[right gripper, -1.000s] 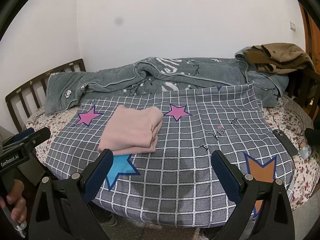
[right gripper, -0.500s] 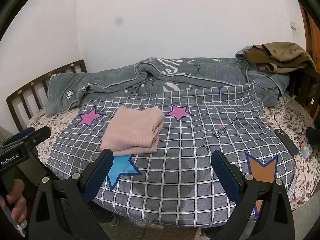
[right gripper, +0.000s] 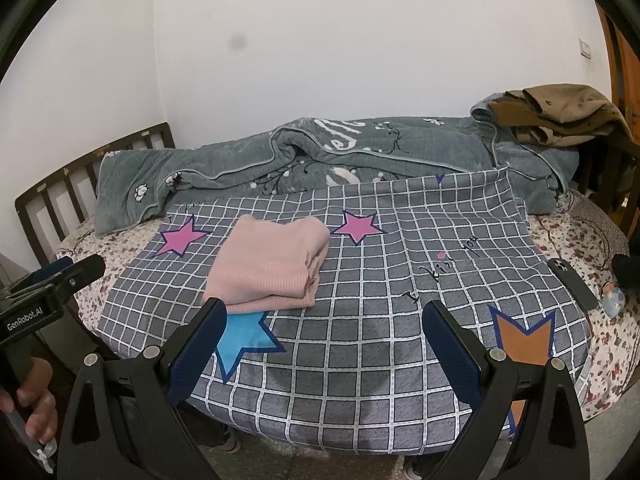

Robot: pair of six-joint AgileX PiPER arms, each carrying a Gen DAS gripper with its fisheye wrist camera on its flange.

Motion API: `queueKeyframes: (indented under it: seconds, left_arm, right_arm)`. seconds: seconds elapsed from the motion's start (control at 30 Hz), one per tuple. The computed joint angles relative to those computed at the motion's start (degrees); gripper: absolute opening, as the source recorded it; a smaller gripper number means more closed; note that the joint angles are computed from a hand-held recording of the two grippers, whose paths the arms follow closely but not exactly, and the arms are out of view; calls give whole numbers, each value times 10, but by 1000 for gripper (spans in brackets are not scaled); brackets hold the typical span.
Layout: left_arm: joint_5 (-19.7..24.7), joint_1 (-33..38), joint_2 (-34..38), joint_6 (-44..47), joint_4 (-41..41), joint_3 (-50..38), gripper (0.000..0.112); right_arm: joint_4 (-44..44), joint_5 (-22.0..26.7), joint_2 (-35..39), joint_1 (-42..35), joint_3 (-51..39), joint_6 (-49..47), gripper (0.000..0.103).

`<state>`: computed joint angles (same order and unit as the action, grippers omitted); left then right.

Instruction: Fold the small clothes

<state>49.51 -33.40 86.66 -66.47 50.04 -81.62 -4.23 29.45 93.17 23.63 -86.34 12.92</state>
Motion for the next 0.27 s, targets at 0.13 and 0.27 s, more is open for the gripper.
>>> queueKeyframes:
  seconds: [0.13,0.27]
  left_arm:
    - [-1,1,-1,-1,0,2,88]
    - [-4,3,-1,5,-5,1,88]
  right_arm:
    - [6,0,0,-1,0,-6,97]
    - [10,0,0,-2,-1,-10,97]
